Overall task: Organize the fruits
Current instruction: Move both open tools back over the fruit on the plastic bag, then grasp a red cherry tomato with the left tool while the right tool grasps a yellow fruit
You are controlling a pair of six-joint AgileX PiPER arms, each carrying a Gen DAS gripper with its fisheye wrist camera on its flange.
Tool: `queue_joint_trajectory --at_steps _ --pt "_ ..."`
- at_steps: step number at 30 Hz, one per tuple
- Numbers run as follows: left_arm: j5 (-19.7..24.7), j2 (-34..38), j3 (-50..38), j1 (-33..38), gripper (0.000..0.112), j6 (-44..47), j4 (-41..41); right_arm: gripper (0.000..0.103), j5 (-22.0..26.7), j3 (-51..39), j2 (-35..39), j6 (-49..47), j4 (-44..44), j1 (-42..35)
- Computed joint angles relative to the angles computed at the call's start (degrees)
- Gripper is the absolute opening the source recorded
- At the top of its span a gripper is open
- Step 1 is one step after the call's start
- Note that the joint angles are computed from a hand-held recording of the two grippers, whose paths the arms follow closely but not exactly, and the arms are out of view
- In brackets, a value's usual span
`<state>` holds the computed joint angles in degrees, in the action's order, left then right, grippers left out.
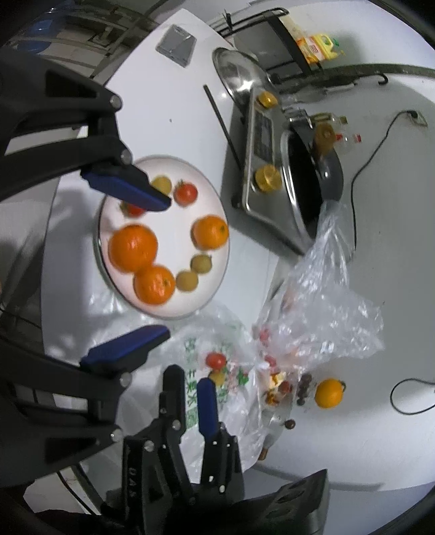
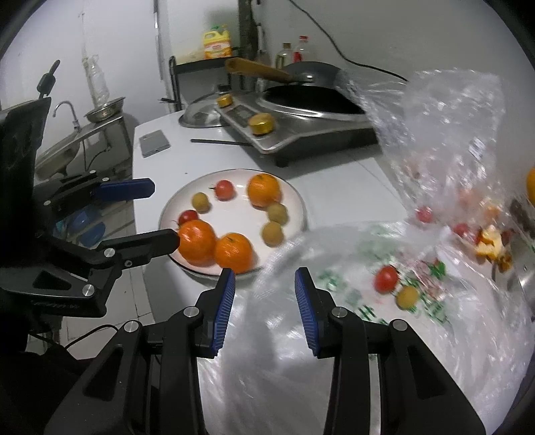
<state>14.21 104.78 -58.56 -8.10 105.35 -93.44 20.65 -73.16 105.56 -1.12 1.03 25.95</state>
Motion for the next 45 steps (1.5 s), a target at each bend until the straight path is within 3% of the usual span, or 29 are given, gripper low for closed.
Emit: queue_joint_trajectory --at_steps 7,20,26,34,45 --pt "-2.6 1.3 -2.1 -5.1 0.072 -6.6 5.7 0.039 -3.2 5.7 -3.2 -5.2 4.9 -4.3" --pt "-4.7 5.6 -9.1 -11.2 0.072 -32.8 31.0 0.039 -5.9 10.1 -5.0 -17.8 16.6 -10.5" --pt "-4.6 8.9 -14.2 -13.6 0.072 -50.6 48.5 0.039 -7.0 10.0 -3.9 -12.9 12.5 -12.5" --pt "-2.8 13.6 -21.3 -15.3 0.072 -67.6 64.7 0.039 -8.4 8.6 -1.2 -7.9 9.1 -15.2" --pt "-0.5 18.7 -28.1 -15.8 0.072 -74.4 71.6 0.039 -6.6 2.1 5.6 -2.7 5.9 -16.5"
